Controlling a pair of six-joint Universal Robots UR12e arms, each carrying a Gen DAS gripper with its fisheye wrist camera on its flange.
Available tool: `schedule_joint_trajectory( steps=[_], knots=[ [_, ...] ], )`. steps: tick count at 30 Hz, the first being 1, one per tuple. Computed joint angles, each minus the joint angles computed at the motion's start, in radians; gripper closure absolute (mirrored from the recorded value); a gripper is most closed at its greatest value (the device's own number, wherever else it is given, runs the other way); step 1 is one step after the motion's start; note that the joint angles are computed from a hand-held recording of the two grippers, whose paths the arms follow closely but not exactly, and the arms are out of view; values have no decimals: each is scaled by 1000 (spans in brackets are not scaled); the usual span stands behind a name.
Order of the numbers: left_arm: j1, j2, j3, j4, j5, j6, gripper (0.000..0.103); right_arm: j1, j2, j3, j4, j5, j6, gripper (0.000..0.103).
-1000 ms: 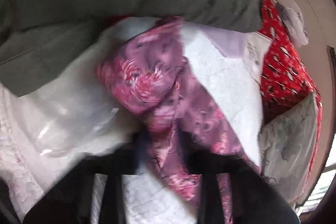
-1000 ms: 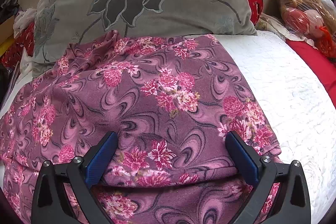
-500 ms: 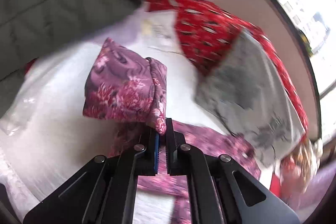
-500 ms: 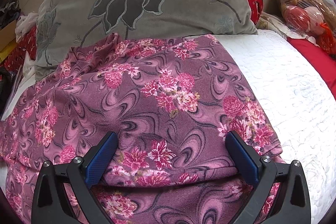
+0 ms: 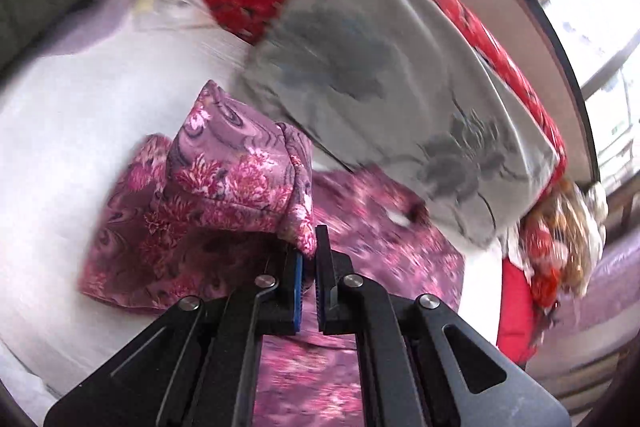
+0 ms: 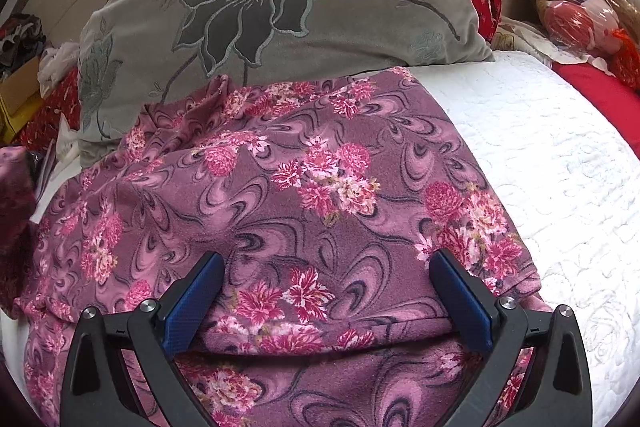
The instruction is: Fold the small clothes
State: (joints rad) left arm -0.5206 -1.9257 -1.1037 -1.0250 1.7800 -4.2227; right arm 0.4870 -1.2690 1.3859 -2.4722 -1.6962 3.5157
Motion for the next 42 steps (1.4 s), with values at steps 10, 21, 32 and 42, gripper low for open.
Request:
schedule_joint_trajectory(
  steps=[10,21,32,42],
  knots=[
    [-43,-185,221,-104,-113,61,100,-6,-8,19,-38,30,17,0],
    [-8,-100,34,-2,-347,-16,81,-2,-5,11,-19,12,8,0],
    [2,97,-293,150,-253,-231,51,31,4,-89,37,117,-237,11],
    [13,120,-382,327,-290,-298,52,122,128,-274,180,56,-517,19]
  ],
)
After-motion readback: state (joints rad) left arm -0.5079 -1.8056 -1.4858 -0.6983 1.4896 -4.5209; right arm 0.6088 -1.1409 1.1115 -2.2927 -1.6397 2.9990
